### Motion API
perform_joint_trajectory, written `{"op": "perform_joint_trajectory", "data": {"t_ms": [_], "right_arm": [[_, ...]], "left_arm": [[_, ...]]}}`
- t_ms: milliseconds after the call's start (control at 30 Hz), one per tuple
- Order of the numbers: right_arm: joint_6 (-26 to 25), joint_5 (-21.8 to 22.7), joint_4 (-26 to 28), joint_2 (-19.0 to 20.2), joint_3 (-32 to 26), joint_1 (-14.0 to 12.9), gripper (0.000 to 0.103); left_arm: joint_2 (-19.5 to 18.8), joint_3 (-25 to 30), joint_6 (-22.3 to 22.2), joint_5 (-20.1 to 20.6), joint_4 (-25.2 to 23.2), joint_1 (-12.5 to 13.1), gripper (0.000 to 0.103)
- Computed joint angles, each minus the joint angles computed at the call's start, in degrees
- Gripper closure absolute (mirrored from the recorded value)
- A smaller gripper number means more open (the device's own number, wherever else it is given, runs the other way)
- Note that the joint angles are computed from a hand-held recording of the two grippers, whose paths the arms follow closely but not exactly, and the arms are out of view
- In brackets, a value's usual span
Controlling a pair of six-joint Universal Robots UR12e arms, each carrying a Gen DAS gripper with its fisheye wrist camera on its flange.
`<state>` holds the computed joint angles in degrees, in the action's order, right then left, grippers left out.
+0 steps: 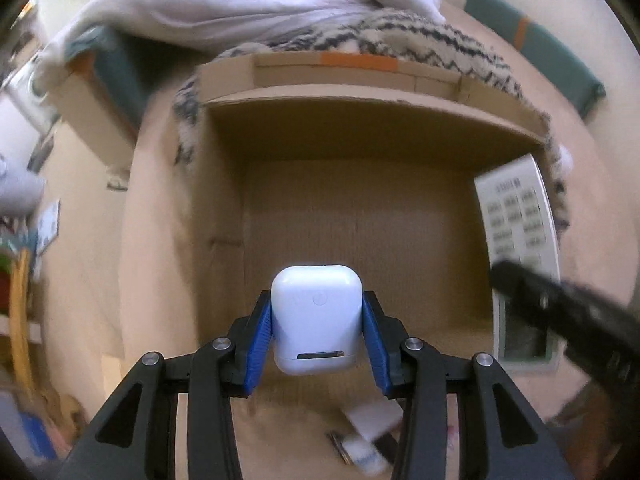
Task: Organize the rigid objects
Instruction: 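Carry the earbud case and remote over the box with both tools, then open both tools to drop the earbud case and remote into the box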
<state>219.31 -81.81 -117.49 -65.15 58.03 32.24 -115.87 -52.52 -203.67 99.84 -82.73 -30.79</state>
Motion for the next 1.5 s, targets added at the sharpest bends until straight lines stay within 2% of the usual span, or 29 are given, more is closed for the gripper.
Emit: {"op": "perform_joint_trajectory", "data": {"t_ms": [233,600,800,900,933,967,1000,1067,1100,1133,1200,1267,1333,1500], "right_arm": [[-2.0,-1.3,1.3,2.4,-2.0,-0.4,0.08],[-1.5,1.7,5.2,5.0,-4.4,-0.7,0.08],[-4.0,-4.6,7.0,5.4,-6.4,0.5,0.08],[-3.9,-7.5,5.3,4.6,-5.9,0.8,0.08],[-3.8,-7.8,4.8,4.6,-5.9,0.8,0.079],[-3.7,-8.0,4.2,4.3,-5.7,0.8,0.079],[-3.7,-8.2,3.7,4.1,-5.5,0.8,0.076],[-3.6,-8.1,1.9,3.4,-4.5,0.7,0.062],[-3.4,-8.1,0.8,3.0,-4.0,0.7,0.042],[-3.2,-8.4,-0.3,2.9,-3.8,0.8,0.031],[-3.0,-8.8,-1.2,2.7,-3.8,0.9,0.029],[-2.9,-8.9,-1.2,2.6,-4.0,0.9,0.02],[-2.7,-9.3,-1.7,2.5,-4.0,1.1,0.006],[-2.6,-8.6,-1.3,1.5,-3.5,1.3,0.005]], "left_arm": [[-3.0,1.5,3.3,5.0,-0.1,-0.3,0.064],[-3.9,1.1,2.9,4.7,-0.8,0.2,0.064],[-3.6,0.3,3.1,3.8,-1.1,0.4,0.063],[-3.3,0.1,3.1,3.2,-1.0,0.5,0.063],[-3.3,0.1,3.2,3.3,-1.1,0.5,0.062],[-3.2,0.1,3.2,3.2,-0.9,0.5,0.056],[-2.9,-0.2,3.3,2.8,-0.4,0.6,0.054],[-2.4,-0.6,3.4,2.4,0.4,0.5,0.042],[-2.1,-0.8,3.6,2.7,0.9,0.4,0.039],[-1.9,-0.9,3.8,3.1,1.3,0.3,0.037],[-1.7,-0.9,4.2,3.5,1.7,0.1,0.037],[-1.5,-0.6,4.1,3.5,1.4,0.0,0.036],[-1.2,-0.6,3.2,3.8,1.4,-0.1,0.035],[-0.1,-1.2,2.1,5.0,1.6,-0.5,0.035]]}}
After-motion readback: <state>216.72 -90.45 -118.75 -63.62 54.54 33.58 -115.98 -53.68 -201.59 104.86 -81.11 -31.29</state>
